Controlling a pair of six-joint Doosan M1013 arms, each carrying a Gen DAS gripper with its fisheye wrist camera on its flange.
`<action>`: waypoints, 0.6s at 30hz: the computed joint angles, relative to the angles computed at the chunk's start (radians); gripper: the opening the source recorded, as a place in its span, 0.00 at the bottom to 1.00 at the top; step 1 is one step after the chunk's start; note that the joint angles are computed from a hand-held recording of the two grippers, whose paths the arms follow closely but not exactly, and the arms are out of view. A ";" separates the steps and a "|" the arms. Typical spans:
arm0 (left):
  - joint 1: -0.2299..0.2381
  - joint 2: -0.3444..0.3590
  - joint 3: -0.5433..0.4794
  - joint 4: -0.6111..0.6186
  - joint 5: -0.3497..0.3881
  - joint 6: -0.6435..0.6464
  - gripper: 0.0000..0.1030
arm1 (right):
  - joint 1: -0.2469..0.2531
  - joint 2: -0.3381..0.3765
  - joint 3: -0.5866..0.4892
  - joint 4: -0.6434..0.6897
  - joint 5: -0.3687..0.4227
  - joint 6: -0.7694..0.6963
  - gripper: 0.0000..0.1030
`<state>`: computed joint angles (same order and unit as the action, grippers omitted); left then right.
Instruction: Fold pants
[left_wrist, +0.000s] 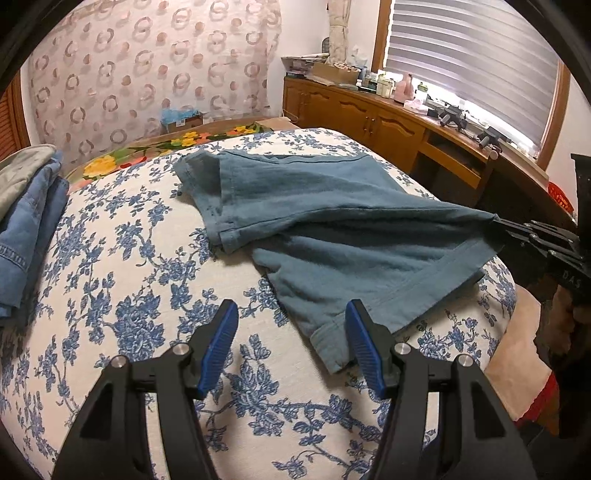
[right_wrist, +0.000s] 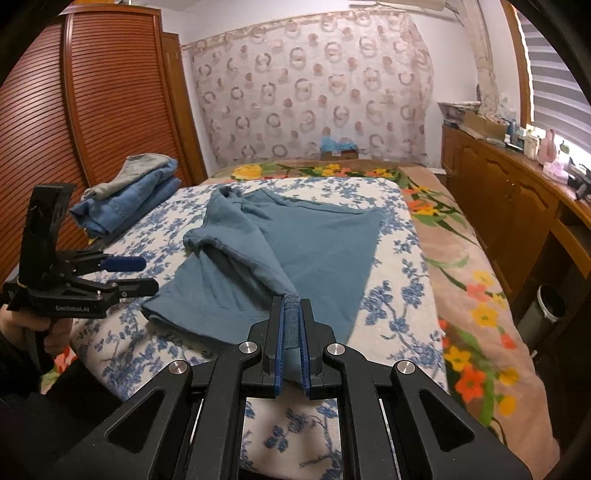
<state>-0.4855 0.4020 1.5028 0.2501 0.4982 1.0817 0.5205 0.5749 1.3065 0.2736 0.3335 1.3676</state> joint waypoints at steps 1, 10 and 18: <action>0.000 0.002 -0.002 -0.001 0.001 0.002 0.58 | -0.002 -0.002 0.005 0.001 -0.001 0.002 0.05; 0.000 0.008 -0.003 -0.010 0.002 0.007 0.58 | -0.005 0.007 0.015 -0.083 0.029 0.100 0.05; 0.004 -0.001 0.009 0.045 -0.004 -0.059 0.58 | -0.002 0.016 0.000 -0.159 0.045 0.171 0.10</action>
<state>-0.4817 0.4014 1.5121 0.2950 0.4938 1.0225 0.5180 0.5905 1.3066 0.1150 0.3785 1.5387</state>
